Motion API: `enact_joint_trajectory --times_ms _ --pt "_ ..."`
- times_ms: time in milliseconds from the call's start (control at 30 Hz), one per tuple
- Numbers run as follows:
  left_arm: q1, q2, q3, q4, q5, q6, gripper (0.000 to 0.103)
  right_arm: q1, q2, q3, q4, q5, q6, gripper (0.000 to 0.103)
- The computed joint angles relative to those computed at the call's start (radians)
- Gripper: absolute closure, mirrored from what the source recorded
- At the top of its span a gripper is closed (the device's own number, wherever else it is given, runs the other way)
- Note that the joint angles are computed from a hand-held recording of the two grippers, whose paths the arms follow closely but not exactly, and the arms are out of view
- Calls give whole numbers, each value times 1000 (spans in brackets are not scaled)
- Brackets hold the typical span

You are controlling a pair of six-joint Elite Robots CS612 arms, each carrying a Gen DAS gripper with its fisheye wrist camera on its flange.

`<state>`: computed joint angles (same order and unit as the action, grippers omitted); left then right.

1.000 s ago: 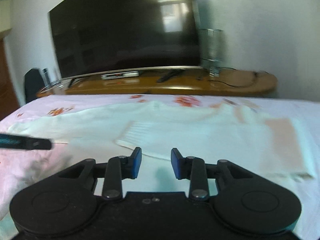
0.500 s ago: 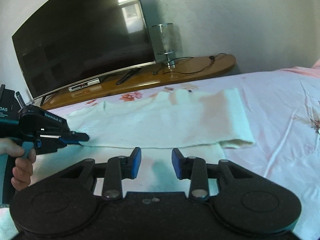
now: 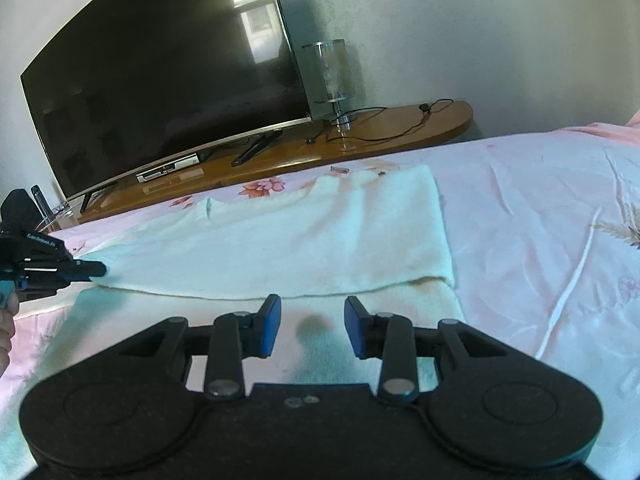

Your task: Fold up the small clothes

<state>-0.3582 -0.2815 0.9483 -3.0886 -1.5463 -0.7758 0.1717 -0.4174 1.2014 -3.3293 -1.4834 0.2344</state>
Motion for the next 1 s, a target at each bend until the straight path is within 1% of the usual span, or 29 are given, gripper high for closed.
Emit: enact_joint_trajectory --times_ms 67,167,267,333,367,467,567,667,733,767,800,833,867,900,933,1000 --pt "1 5 -7 4 0 -4 100 -1 0 -1 8 -4 1 68" --pt "-3 9 -12 12 13 18 100 -4 -2 5 -6 -18 -1 68" --pt "-6 1 2 -2 23 18 100 -4 -1 6 -21 -78 19 68" --pt "-8 -3 12 -12 30 19 100 -4 1 -4 0 -124 28 70" --pt "-9 -5 18 -16 37 21 100 -6 3 -9 11 -135 35 70" --pt "-12 -13 41 -42 47 16 100 -11 10 -22 24 -150 59 72" --pt "-14 -13 47 -40 54 22 100 -11 18 -35 23 -159 58 74" --pt "-14 -9 45 -47 53 28 100 -10 27 -54 68 -169 57 76" --pt "-13 -13 51 -54 52 28 99 -11 28 -61 82 -170 59 76" --pt "-14 -21 63 -55 66 31 98 -12 27 -58 72 -167 59 75" --pt "-19 -32 79 -60 102 31 91 -13 25 -53 61 -164 62 75" --pt "-28 -47 102 -63 181 26 68 -13 23 -48 52 -165 64 75" --pt "-36 -58 121 -70 254 20 55 -13 21 -44 41 -166 65 74" --pt "-38 -64 135 -99 302 10 40 -14 19 -40 28 -166 65 74" --pt "-37 -64 139 -130 308 11 40 -15 19 -40 17 -165 63 74" --pt "-31 -59 125 -151 262 31 40 -16 23 -52 6 -163 56 74"
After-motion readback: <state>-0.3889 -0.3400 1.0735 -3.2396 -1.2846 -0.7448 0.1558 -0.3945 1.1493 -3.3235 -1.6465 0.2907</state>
